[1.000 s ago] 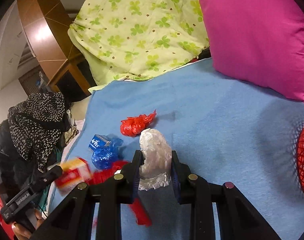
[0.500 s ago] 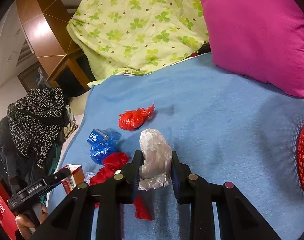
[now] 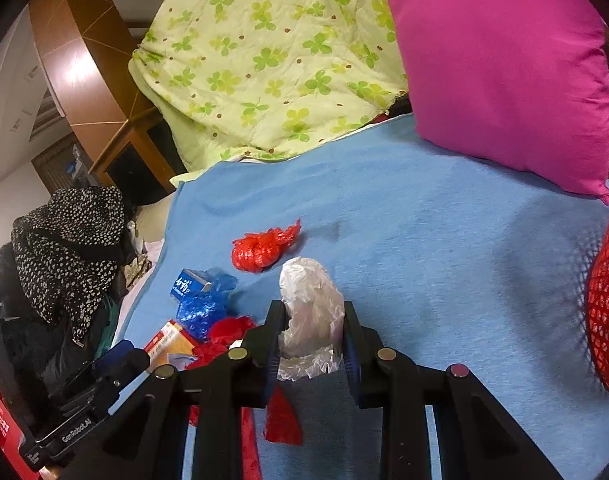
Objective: Collect trash
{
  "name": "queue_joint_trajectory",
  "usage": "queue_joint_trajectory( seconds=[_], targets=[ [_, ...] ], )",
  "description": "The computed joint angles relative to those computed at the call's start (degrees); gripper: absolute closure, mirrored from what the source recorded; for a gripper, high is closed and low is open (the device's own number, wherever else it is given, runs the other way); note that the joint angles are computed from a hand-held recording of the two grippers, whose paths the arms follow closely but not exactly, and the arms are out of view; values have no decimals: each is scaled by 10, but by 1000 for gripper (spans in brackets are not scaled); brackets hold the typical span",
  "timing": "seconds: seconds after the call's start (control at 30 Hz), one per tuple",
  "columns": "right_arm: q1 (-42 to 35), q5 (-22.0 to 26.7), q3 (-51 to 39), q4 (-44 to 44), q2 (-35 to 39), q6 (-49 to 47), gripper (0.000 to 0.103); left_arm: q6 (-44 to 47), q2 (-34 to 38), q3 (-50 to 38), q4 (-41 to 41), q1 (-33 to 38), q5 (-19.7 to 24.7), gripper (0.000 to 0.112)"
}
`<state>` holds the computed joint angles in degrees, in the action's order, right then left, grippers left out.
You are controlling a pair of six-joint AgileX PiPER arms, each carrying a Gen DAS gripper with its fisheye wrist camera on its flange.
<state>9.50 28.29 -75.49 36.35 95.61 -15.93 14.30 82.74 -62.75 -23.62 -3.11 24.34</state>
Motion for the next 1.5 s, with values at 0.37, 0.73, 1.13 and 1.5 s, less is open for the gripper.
queue_joint_trajectory(
  seconds=[0.37, 0.73, 1.13, 1.5],
  targets=[
    [-30, 11, 6, 29, -9, -27, 74, -120, 104, -68, 142, -82, 24, 50],
    [-62, 20, 17, 67, -24, -63, 74, -114, 114, -68, 140, -78, 49, 84],
    [-64, -24, 50, 76, -65, -88, 74, 11, 29, -22, -31, -55, 9, 86],
    [-93, -95, 121, 124, -187, -175, 74, 103, -44, -13, -148, -97, -25, 86]
  ],
)
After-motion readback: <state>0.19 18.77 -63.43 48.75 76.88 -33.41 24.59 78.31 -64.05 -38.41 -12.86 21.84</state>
